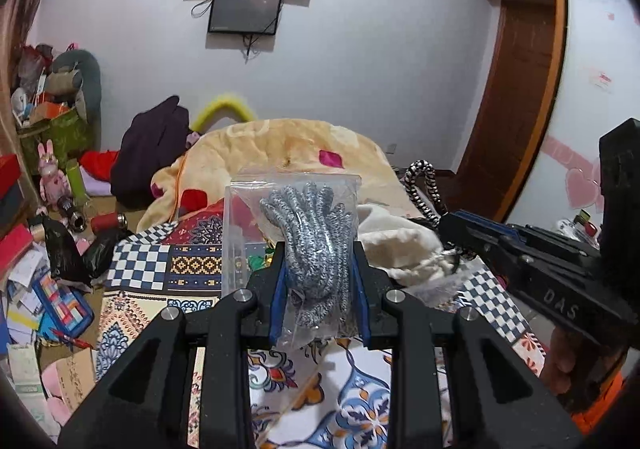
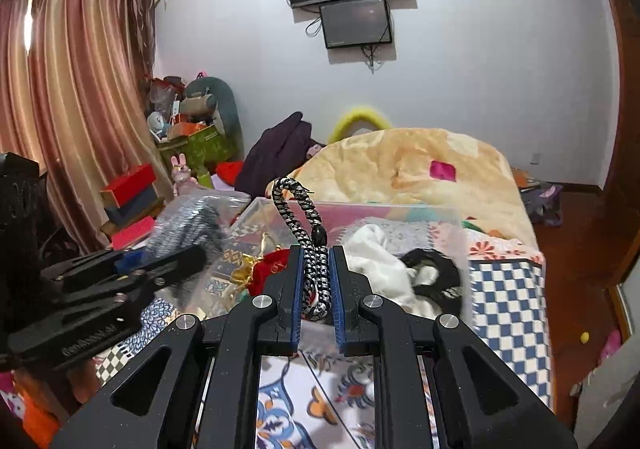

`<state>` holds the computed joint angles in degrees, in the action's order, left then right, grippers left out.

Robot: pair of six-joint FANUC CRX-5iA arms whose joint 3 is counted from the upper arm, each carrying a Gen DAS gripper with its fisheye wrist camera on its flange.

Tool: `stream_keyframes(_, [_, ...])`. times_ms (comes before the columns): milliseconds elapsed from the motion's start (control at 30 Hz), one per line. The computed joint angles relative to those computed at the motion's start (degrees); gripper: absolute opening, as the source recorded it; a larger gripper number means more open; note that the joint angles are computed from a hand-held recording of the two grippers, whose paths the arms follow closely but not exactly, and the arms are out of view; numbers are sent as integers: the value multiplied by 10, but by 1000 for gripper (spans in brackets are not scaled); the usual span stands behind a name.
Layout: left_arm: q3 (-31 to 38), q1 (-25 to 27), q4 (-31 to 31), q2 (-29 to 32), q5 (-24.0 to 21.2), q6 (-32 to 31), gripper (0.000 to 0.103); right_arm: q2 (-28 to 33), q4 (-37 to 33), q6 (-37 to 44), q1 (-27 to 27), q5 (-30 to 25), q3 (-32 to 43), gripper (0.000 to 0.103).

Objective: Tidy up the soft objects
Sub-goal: 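Carry the bagged gloves with the left tool while the right tool carries the cord to the box, then release the bagged gloves into the box with the left tool while the right tool drops the cord in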

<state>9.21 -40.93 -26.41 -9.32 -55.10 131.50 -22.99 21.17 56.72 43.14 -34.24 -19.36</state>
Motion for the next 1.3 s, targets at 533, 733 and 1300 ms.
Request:
stream_keyframes(533, [-15,58,77,41,17,-27,37,68,-65,57,-5,-51,40,19])
stream_keyframes(733, [-23,53,69,28,13,-17,51,59,-77,68,-9,-68,44,34])
stream_keyframes(1300, [59,-120,-155,-22,-74,68,60,-85,88,-63,36,-21,-30,44])
